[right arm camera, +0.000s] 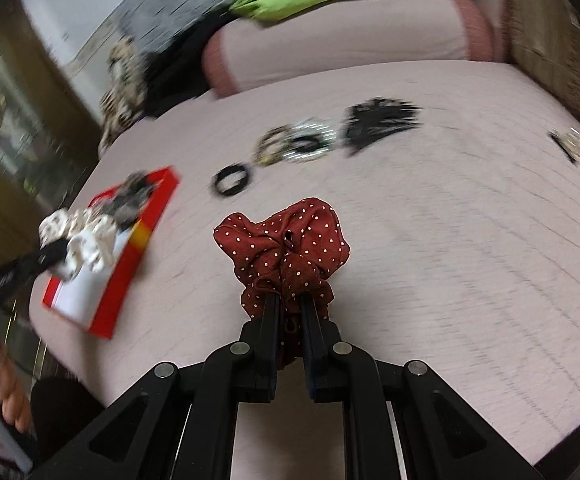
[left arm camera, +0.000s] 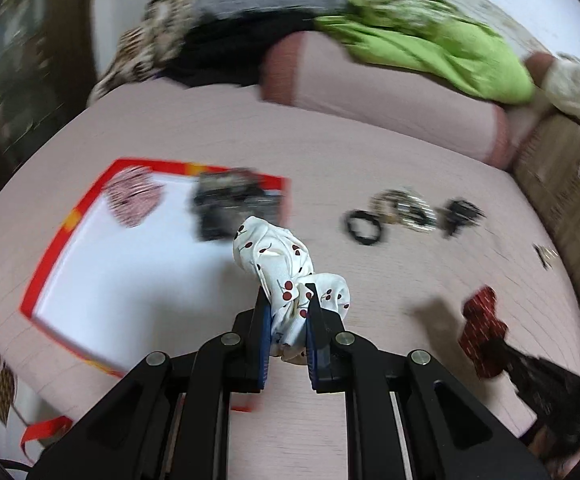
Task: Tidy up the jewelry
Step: 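Carry both scrunchies onto the white tray and open both tools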
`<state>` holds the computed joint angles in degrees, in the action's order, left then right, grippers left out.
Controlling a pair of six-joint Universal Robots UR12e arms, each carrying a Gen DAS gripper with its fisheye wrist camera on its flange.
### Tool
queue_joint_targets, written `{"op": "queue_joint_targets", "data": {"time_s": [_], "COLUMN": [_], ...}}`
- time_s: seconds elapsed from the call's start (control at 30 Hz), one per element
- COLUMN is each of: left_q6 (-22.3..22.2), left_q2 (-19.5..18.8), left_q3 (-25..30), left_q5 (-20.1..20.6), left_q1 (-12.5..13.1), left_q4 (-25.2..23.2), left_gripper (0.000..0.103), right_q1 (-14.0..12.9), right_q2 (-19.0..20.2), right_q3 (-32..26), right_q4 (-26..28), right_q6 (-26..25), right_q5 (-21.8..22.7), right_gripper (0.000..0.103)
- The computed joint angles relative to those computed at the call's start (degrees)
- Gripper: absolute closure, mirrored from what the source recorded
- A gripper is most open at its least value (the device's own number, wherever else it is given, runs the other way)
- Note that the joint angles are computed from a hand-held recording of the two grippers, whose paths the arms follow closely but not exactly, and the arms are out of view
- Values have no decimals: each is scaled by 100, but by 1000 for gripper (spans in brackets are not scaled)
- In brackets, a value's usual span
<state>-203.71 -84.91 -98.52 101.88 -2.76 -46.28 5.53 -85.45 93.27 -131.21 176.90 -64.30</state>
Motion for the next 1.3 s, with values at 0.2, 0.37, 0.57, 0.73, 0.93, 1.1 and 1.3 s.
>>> {"op": "queue_joint_targets", "data": {"time_s": [0.2, 0.37, 0.57, 0.73, 0.93, 1.1, 1.3], "left_q6": [-551, -920, -1339, -1589, -1719, -1653, -1640], "left_q2": [268, 414, 417, 480, 606, 687, 657], "left_q3": [-291, -510, -589, -728, -930, -1054, -1050], "left_q5": [287, 189, 535, 492, 343, 381, 839], "left_q1": [508, 908, 1131, 1338, 1426, 1341, 1144], "left_q4": [-268, -315, -682, -719, -196, 391, 618], "left_gripper": [89, 89, 89, 87, 61, 50, 46], "right_q1": [474, 892, 1316, 1576, 1687, 1659, 1351], "right_q2": [158, 437, 738, 974, 1082, 950, 555], "right_q3": [-409, -895, -1221, -1391, -1418, -1295, -916], "right_q4": [466, 871, 1051, 1219, 1203, 924, 507], "right_q6": [-741, -1147, -1425, -1471, -1337, -1389, -1366], "right_q5": [76, 206, 89, -40, -209, -185, -48], "right_gripper": [92, 92, 92, 92, 74, 57, 45]}}
